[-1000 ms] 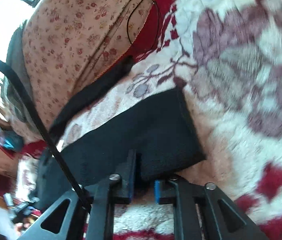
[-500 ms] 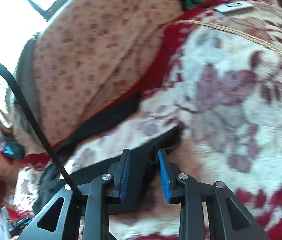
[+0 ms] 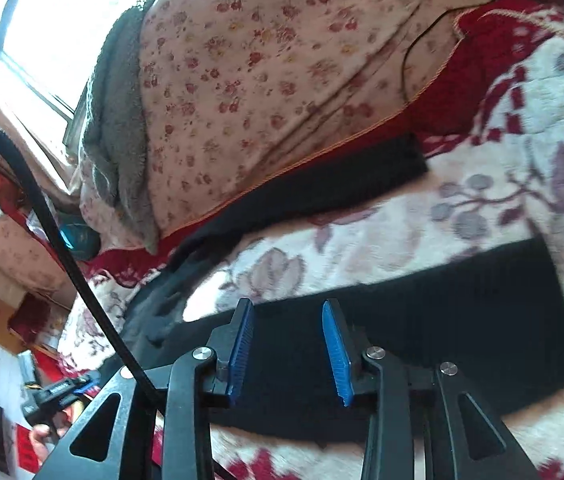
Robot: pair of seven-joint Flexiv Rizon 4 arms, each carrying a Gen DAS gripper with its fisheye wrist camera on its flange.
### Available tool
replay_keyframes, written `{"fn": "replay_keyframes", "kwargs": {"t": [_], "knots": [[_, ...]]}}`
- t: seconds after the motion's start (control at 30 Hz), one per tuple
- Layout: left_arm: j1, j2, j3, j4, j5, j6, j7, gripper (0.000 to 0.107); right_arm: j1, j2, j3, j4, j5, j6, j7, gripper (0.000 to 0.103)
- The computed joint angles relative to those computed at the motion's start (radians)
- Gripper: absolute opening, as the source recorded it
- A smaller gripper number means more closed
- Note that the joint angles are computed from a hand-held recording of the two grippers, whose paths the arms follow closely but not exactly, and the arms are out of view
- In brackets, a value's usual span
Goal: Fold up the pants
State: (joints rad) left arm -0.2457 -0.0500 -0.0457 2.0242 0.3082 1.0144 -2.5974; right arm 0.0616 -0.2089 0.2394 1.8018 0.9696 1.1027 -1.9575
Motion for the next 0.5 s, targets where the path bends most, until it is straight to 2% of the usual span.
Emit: {"fn": "replay_keyframes", "kwargs": {"t": [0.13,0.27,0.5], "knots": [[0.008,-0.096,-0.015,-0.056,-0.106,0.083,0.090,0.025,-0.019,-0.072,0.006,-0.096,0.079,-0.046,0.003,0.040],[0.001,-0.193,-0.017,-0.128,-0.206,0.129,0.188,0.034,-0.026,-0.166,0.006,-0.184,0.068,-0.037,0.098,0.042],[-0.006,-0.364,-0.008,-0.303,-0.335,0.092,0.321,0.034,-0.055,-0.314,0.021,-0.300,-0.012,-0.017,0.276,0.047]]}}
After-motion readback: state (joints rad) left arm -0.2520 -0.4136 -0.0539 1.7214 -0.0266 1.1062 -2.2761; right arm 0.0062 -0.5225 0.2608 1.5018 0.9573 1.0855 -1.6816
